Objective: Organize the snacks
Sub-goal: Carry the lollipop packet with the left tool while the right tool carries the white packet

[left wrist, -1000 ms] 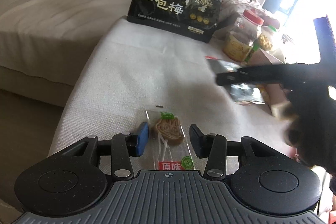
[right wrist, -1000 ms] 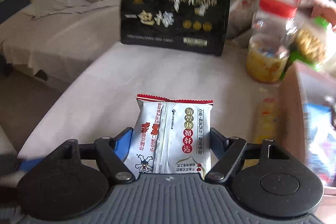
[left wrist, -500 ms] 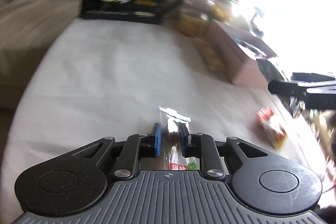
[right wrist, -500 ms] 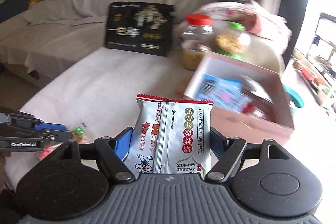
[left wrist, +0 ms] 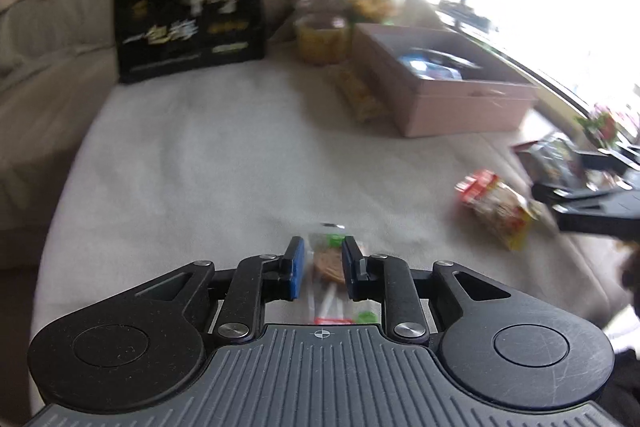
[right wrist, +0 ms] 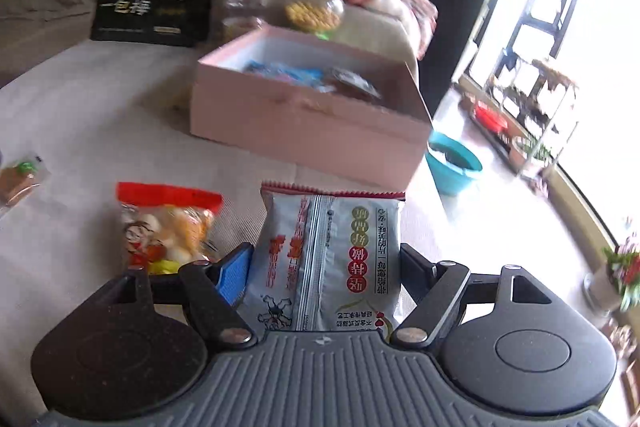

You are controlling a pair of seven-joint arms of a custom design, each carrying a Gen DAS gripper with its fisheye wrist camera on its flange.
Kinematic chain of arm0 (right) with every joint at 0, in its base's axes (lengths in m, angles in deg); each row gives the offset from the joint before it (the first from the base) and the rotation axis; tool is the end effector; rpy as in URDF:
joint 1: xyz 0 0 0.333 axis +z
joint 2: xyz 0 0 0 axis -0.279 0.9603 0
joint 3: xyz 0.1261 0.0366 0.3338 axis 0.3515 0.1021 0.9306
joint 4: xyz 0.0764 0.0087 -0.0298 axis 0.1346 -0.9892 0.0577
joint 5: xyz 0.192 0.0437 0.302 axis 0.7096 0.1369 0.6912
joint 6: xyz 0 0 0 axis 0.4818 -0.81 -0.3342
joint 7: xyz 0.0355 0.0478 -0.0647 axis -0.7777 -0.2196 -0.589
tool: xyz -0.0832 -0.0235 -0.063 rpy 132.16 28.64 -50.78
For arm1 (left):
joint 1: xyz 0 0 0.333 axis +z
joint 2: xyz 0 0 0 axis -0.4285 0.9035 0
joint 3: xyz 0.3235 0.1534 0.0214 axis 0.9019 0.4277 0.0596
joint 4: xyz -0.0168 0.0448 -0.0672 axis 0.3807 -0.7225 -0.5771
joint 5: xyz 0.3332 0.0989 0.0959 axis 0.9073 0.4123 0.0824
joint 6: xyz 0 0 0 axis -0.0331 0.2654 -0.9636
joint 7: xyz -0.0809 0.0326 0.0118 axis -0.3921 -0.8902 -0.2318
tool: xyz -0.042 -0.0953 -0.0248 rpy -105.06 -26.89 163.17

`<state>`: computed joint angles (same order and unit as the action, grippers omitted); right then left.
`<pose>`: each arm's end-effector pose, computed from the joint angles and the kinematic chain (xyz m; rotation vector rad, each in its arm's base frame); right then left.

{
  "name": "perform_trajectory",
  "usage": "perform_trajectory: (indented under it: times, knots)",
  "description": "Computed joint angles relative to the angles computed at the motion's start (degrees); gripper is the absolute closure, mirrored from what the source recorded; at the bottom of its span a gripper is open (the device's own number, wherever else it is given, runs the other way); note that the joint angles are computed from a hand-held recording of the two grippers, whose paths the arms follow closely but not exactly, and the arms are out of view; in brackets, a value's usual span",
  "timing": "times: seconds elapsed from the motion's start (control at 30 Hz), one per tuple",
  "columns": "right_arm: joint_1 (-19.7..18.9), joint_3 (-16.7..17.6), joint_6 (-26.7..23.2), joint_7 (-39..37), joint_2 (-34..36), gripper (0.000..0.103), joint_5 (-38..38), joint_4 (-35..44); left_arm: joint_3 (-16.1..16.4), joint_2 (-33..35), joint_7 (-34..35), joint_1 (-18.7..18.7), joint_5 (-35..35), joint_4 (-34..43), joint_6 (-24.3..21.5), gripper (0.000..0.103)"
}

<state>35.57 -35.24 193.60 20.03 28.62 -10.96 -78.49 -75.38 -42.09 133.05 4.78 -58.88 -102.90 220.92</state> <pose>0.6770 0.1865 0.3154 -1.7973 1.7284 -1.0423 0.7119 -0.0217 0.3448 -1.3922 2.1609 -0.9837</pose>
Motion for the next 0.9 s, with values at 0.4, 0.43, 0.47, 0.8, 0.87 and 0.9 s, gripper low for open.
perform_trajectory:
  times: [0.4,0.43,0.47,0.8,0.87,0.9]
  knots:
    - [-7.4,9.0,4.8,2.2,-2.3,0.015,5.6,-0.9,-0.9,0.0,6.5,-0.6,2.4,-2.9,-1.6,0.027]
    - [-8.0,9.8,5.0,1.8,-2.4,0.015,6.1,-0.7,-1.5,0.4,6.5,-0.1,1.6,-2.7,-0.9,0.029]
    - [-8.4,10.3,5.3,1.4,-2.5,0.015,6.7,-0.8,-0.9,0.3,5.8,-0.4,1.1,-2.7,0.6,0.03]
    - [-7.0,9.2,4.9,-0.9,-1.6,0.014,10.0,-0.2,3.8,3.6,2.6,-4.7,1.5,3.2,0.2,0.024]
    - [-6.8,9.0,4.7,-0.9,-1.5,0.014,10.2,0.0,3.9,3.3,1.5,-5.0,0.5,4.2,-2.0,0.025]
    - [-6.6,8.7,4.6,-0.8,-1.3,0.014,10.3,0.1,4.9,2.9,0.9,-5.9,0.0,4.6,-2.6,0.027]
